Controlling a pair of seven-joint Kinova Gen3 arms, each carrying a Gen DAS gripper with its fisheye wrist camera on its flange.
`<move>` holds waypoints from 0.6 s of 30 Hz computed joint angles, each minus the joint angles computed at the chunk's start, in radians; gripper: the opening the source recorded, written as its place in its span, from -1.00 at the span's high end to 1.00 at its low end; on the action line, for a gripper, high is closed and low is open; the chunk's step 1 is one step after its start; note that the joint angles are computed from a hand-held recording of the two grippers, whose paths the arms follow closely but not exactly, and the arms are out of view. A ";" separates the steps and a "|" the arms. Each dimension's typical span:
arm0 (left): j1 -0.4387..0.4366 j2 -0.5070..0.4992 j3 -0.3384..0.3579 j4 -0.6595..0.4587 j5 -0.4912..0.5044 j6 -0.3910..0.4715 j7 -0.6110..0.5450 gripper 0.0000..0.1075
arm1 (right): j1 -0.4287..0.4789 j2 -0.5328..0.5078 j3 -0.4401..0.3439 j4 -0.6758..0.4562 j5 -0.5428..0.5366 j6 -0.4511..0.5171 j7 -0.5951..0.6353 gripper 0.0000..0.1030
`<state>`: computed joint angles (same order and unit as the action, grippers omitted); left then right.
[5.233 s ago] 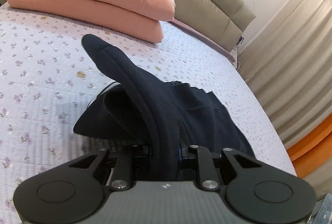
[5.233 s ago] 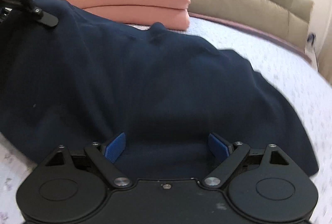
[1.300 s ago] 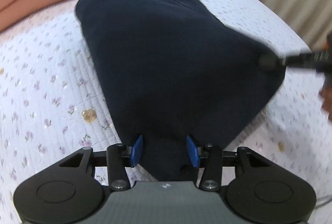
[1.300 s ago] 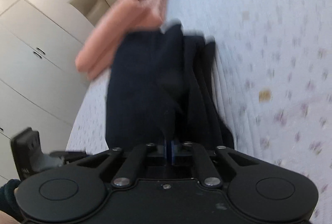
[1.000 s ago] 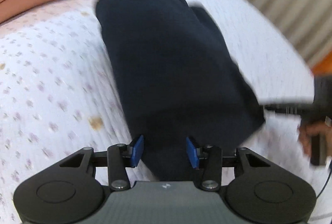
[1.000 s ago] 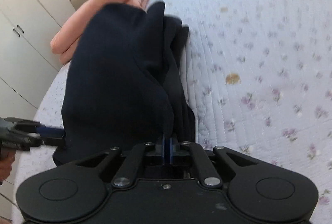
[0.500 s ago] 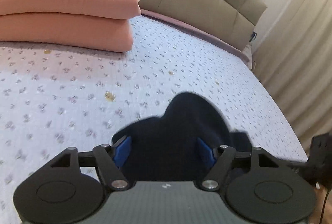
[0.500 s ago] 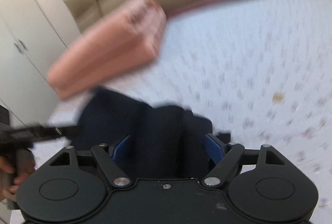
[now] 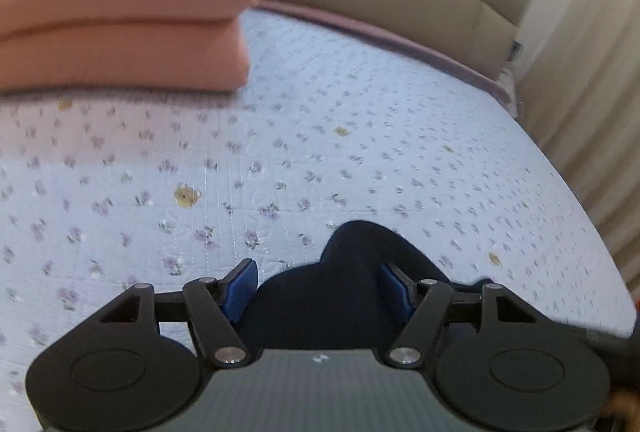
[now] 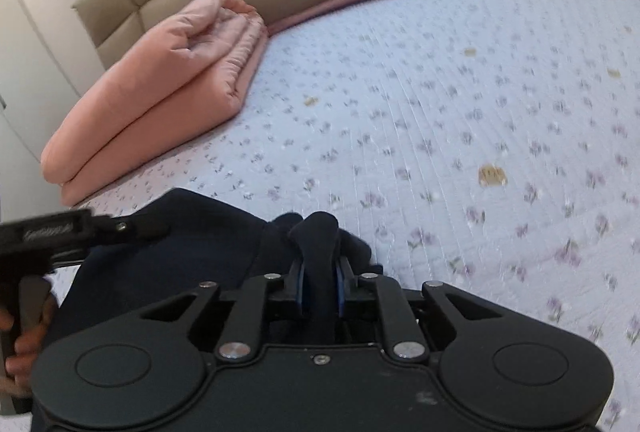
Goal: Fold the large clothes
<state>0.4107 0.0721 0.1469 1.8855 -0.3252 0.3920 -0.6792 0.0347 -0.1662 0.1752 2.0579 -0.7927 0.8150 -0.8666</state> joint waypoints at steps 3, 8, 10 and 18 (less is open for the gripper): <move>0.043 -0.097 -0.028 0.053 0.064 0.023 -0.097 -0.38 | 0.031 -0.018 0.000 -0.060 0.038 0.099 -0.058 0.01; 0.258 -0.290 -0.219 0.128 0.243 0.176 -0.275 -0.55 | -0.010 -0.099 0.109 -0.078 0.050 0.302 -0.061 -0.79; 0.351 -0.337 -0.303 0.176 0.324 0.189 -0.284 -0.55 | -0.017 -0.111 0.086 -0.069 0.105 0.338 -0.033 -0.79; 0.277 -0.359 -0.192 0.229 0.460 0.238 -0.352 -0.62 | 0.273 -0.239 -0.233 0.026 0.415 0.117 -0.034 -0.97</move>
